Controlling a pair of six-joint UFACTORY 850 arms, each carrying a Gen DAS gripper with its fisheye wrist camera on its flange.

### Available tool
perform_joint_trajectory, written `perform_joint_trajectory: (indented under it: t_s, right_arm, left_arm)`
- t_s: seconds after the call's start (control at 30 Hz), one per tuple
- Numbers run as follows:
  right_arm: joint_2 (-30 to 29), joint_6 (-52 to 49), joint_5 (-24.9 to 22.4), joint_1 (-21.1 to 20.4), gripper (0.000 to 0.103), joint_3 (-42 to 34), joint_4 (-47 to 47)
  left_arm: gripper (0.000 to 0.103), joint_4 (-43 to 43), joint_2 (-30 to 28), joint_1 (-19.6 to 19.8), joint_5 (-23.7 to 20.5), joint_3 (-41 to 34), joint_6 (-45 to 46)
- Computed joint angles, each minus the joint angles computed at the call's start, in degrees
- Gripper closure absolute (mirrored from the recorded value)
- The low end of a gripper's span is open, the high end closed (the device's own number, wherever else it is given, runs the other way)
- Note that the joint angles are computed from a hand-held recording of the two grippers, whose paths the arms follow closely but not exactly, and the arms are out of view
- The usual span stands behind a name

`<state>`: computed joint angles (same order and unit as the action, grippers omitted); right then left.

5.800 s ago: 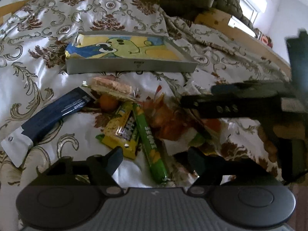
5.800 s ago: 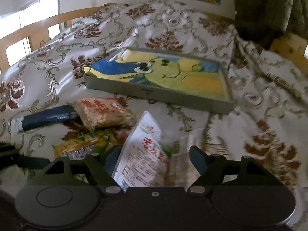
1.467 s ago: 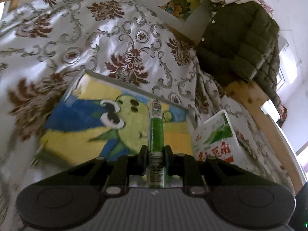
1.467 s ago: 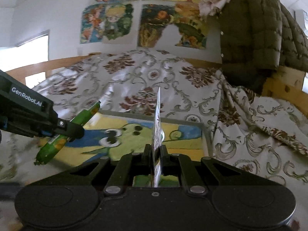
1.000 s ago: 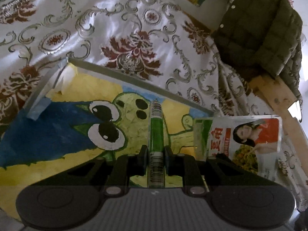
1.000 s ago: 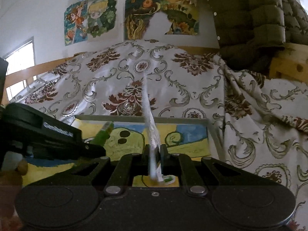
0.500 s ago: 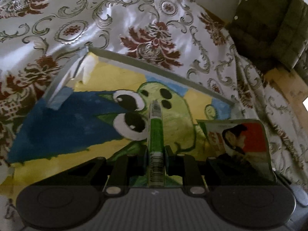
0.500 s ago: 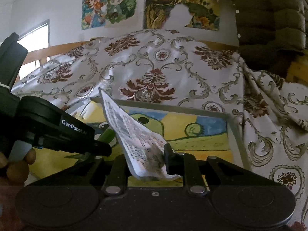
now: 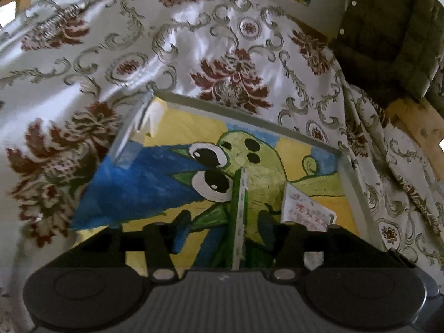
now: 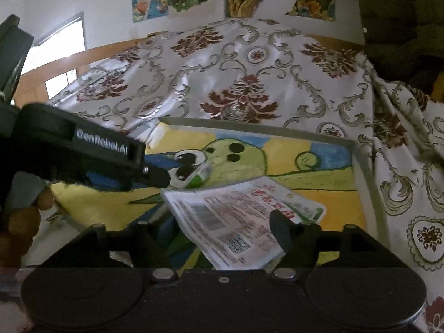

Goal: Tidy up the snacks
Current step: 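Open the right tool over the tray while the left tool releases the tube there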

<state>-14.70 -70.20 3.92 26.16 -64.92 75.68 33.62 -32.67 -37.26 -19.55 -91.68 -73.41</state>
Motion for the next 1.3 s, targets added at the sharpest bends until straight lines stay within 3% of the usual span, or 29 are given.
perform_joint_trajectory:
  t_s: [0.2,0.33,0.5,0.63,1.03,1.3]
  right_arm:
    - [4.7,7.4,3.5,1.8,0.008,2.8,-6.1]
    - [9.1,10.5,6.8,2.8,0.001,4.9,-7.2]
    - [14.9,9.8,12.1,5.0,0.001,8.1,-4.2]
    - [19.6,8.9,14.7,6.7,0.001,10.8,-1.8]
    - [34.8,2.5,25.0,14.1,0.001,21.4,9.4]
    - [43.0,-2.1,32.9,20.7,0.001,27.1,19.8]
  left_arm:
    - [0.017,16.6,6.3,-2.0,-1.7,6.3,-14.1]
    - [0.009,28.8,11.2,-4.0,-4.1,10.9,-23.6]
    - [0.001,41.9,17.2,-7.3,-8.3,16.3,-36.4]
    - [0.000,47.6,21.5,-10.4,-13.1,20.3,-42.4]
    - [0.000,52.3,29.6,-21.2,-26.7,29.1,-49.4]
    - [0.000,49.8,32.5,-27.3,-31.7,32.9,-49.6]
